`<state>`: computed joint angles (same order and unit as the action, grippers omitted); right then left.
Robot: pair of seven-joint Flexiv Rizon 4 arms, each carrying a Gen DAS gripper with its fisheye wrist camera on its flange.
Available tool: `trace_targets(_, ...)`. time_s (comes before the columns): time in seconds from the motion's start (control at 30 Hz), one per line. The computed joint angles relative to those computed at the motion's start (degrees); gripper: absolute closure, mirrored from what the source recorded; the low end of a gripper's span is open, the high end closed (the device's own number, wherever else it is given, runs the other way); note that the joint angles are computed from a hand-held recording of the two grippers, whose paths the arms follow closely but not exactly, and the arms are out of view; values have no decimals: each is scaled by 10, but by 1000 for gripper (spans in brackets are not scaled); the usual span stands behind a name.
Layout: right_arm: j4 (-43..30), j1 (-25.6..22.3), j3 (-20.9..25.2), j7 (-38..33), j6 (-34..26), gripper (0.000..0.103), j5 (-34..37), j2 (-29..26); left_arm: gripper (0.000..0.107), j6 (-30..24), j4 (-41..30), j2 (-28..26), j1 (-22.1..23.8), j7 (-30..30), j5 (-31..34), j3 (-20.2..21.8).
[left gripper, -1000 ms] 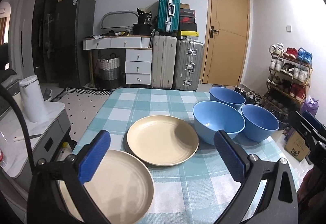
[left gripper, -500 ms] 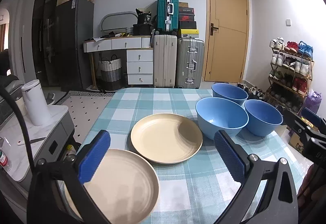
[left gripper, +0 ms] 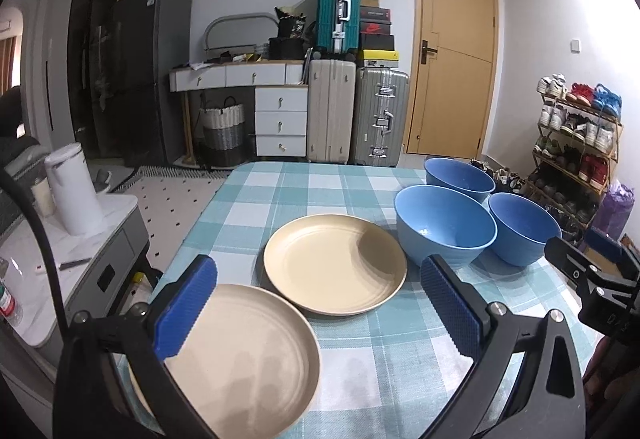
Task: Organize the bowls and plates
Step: 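Withdraw both tools from the plate stack, then grasp the rim of the remaining cream plate with the left tool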
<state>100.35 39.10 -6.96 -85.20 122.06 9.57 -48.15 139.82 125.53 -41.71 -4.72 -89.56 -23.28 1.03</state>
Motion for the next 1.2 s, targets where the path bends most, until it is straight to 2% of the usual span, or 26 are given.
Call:
trace_targets(0.17,-7,-1,10,11,-10,1,-9,0,4,-28,13,11,61,-66,56,-23)
trace_targets(0.3,-9,8,10,14,-16,1,-15,-1,4,-53,16,15,79,-94,71,-17)
trace_targets(0.5,-11,19,8,12,-21,1,-28,-4,4,-174,-11,34,138,-108,119,-35)
trace_targets(0.63,-3,25,5,-1,-11,1,-32,-2,5,-242,-56,42,136,-73,119,-13)
trace_targets(0.77,7,11,22,-16,12,1,-49,2,5,-395,-150,25,101,-9,73,39)
trace_targets(0.87,9,-14,47,-12,24,1,-63,4,5,-457,-209,-9,65,-10,58,94)
trace_targets(0.97,9,-40,69,3,23,1,-84,5,7,-540,-273,-41,72,0,73,99)
trace_targets(1.03,8,-52,76,10,22,1,-97,5,7,-578,-299,-54,108,27,69,55)
trace_targets(1.07,8,-62,85,17,17,1,-109,4,8,-598,-312,-61,116,29,68,46)
trace_targets(1.17,2,-98,115,51,-10,1,-153,1,10,-665,-365,-86,97,14,90,74)
trace_targets(1.2,0,-103,118,60,-16,1,-162,0,17,-687,-387,-97,74,-4,111,105)
